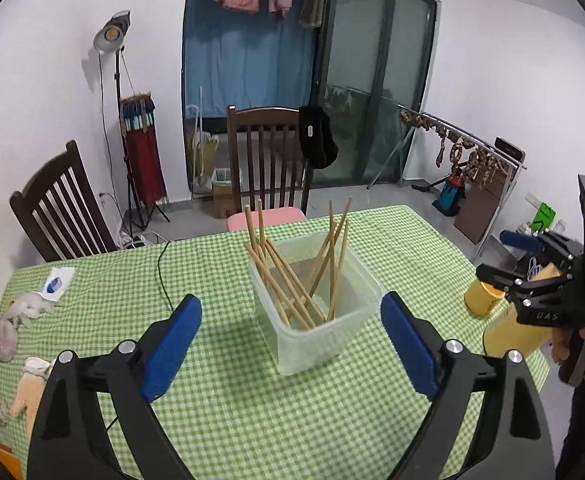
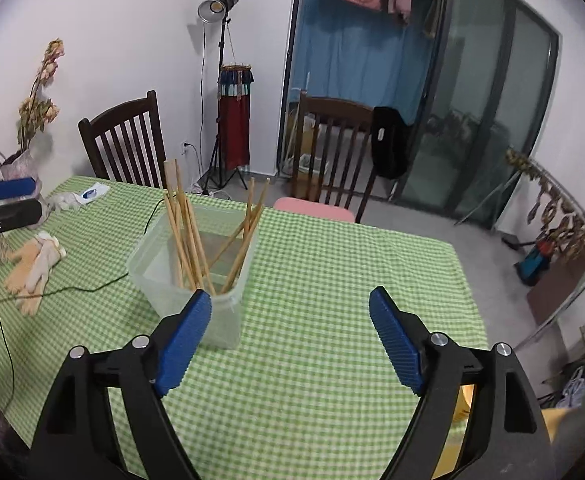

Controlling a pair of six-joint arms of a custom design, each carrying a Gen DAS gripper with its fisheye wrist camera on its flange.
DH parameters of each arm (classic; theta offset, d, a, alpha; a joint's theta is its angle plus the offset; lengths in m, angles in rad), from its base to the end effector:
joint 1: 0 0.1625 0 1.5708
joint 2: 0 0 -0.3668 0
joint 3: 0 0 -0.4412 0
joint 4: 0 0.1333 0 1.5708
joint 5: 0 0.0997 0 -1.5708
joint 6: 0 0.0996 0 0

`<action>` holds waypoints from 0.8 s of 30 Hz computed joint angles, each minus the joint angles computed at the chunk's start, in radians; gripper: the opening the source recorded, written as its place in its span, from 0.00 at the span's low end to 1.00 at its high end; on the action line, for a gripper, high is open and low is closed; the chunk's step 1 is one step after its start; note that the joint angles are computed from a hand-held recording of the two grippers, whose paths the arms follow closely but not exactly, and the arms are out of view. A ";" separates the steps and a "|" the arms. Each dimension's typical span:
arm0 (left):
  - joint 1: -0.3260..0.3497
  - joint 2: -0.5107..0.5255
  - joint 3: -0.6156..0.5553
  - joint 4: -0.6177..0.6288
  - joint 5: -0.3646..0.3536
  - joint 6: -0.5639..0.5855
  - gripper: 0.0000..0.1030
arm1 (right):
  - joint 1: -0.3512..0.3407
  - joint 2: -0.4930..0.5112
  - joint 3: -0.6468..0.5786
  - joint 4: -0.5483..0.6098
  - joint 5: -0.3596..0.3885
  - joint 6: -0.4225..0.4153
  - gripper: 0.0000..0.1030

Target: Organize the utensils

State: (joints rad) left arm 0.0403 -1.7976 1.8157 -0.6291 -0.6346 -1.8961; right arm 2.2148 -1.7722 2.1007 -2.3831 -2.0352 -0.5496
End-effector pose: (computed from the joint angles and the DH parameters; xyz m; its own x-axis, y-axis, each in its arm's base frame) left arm -0.3586 -0.2281 0.3964 -0.7462 -0.2197 -0.6285 0.4187 0.5791 -0.6995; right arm 0.3555 -0.3257 0.3471 -0.4387 -0.6855 0.5811 -0.8920 0.4103 -0.1895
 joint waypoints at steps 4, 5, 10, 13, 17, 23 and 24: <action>-0.079 0.015 0.013 0.069 -0.025 -0.103 0.89 | 0.009 -0.061 0.042 -0.005 -0.007 0.001 0.80; -0.102 0.016 0.025 0.079 -0.032 -0.127 0.89 | 0.011 -0.075 0.053 -0.008 -0.007 0.002 0.81; -0.171 0.027 0.068 0.095 -0.078 -0.175 0.91 | 0.020 -0.165 0.142 -0.080 0.009 -0.009 0.82; -0.209 0.013 0.116 0.083 -0.102 -0.208 0.92 | 0.025 -0.232 0.225 -0.170 0.015 -0.048 0.82; -0.273 0.025 0.168 0.135 -0.136 -0.328 0.92 | 0.028 -0.332 0.321 -0.232 0.020 -0.074 0.82; -0.402 0.083 0.231 0.208 -0.228 -0.512 0.92 | 0.026 -0.526 0.465 -0.247 0.061 -0.156 0.85; -0.417 0.092 0.242 0.211 -0.245 -0.530 0.92 | 0.022 -0.566 0.496 -0.255 0.067 -0.178 0.85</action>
State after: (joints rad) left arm -0.3766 -1.7060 2.0573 -0.4185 -0.8791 -2.4262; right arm 2.2364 -2.3380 2.5968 -2.6385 -1.9677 -0.7281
